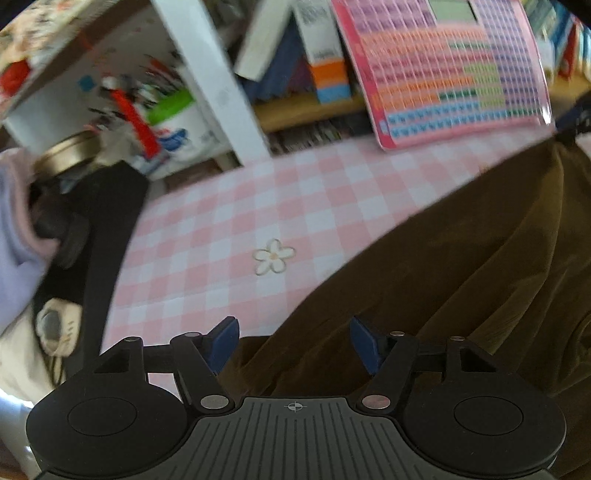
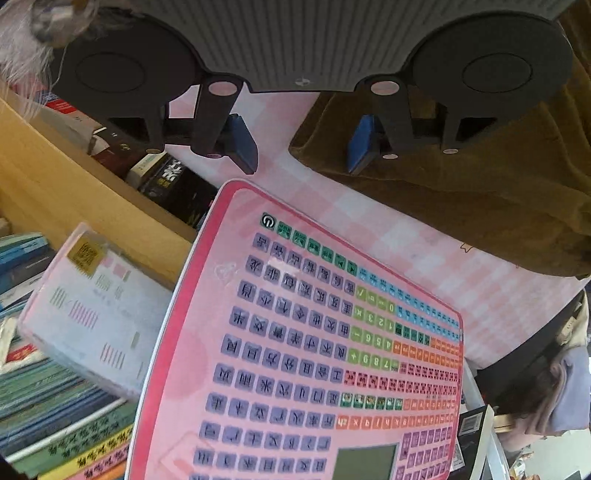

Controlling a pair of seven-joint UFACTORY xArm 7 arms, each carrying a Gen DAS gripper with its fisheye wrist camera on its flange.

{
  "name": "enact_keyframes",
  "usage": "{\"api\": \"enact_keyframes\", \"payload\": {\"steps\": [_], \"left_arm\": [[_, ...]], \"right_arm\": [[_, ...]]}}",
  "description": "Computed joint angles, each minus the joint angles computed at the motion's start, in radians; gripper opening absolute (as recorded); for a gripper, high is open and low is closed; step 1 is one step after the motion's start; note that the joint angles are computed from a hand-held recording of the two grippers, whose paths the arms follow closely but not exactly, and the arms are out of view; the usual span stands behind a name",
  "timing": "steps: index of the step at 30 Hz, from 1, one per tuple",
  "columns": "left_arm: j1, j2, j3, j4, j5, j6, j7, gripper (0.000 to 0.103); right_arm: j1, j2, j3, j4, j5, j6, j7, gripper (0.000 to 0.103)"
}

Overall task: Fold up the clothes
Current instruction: 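Grasp the trouser side edge with the right gripper while the left gripper grasps it too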

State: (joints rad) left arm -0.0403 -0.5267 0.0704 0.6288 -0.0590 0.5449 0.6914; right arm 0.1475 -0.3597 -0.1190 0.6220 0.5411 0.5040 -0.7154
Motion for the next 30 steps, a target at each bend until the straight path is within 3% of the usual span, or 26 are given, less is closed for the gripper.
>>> {"api": "enact_keyframes", "payload": {"steps": [4,7,9,12,15,17,20,22,24,27,30], "left_arm": [[-0.015,0.055,0.003,0.011,0.012,-0.02,0.057,0.07],[-0.031,0.093,0.03,0.044,-0.031,0.003,0.1,0.072],[-0.036,0.113,0.047,0.07,-0.069,0.038,0.131,0.072],[-0.027,0.138,0.056,0.106,-0.115,0.091,0.156,0.072],[-0.023,0.156,0.062,0.148,-0.168,0.18,0.179,0.053],[-0.018,0.169,0.064,0.177,-0.201,0.243,0.192,0.025],[-0.005,0.167,0.05,0.186,-0.216,0.279,0.216,0.005],[-0.002,0.139,0.05,0.167,-0.236,0.243,0.239,0.005],[-0.018,0.088,0.074,0.139,-0.317,0.163,0.266,0.004],[-0.058,0.017,0.124,0.121,-0.423,0.123,0.315,0.003],[-0.076,-0.043,0.15,0.11,-0.423,0.155,0.385,0.003]], "right_arm": [[0.002,-0.003,-0.007,0.002,-0.005,0.019,-0.042,0.049],[-0.003,-0.005,0.0,0.0,-0.031,0.021,-0.069,0.04],[-0.007,-0.011,-0.001,0.004,-0.04,0.044,-0.072,0.024],[-0.015,-0.023,-0.005,0.008,-0.039,0.091,-0.069,0.015],[-0.027,-0.046,0.006,-0.008,-0.049,0.1,-0.042,0.011],[-0.035,-0.068,0.017,-0.026,-0.065,0.093,-0.011,0.009],[-0.043,-0.124,0.035,-0.066,-0.095,0.066,0.048,0.008],[-0.04,-0.188,0.049,-0.102,-0.116,0.02,0.087,0.008],[-0.037,-0.267,0.061,-0.141,-0.137,-0.041,0.137,0.008],[-0.057,-0.41,0.103,-0.199,-0.169,-0.121,0.251,0.008],[-0.103,-0.552,0.157,-0.244,-0.233,-0.068,0.355,0.007]]}}
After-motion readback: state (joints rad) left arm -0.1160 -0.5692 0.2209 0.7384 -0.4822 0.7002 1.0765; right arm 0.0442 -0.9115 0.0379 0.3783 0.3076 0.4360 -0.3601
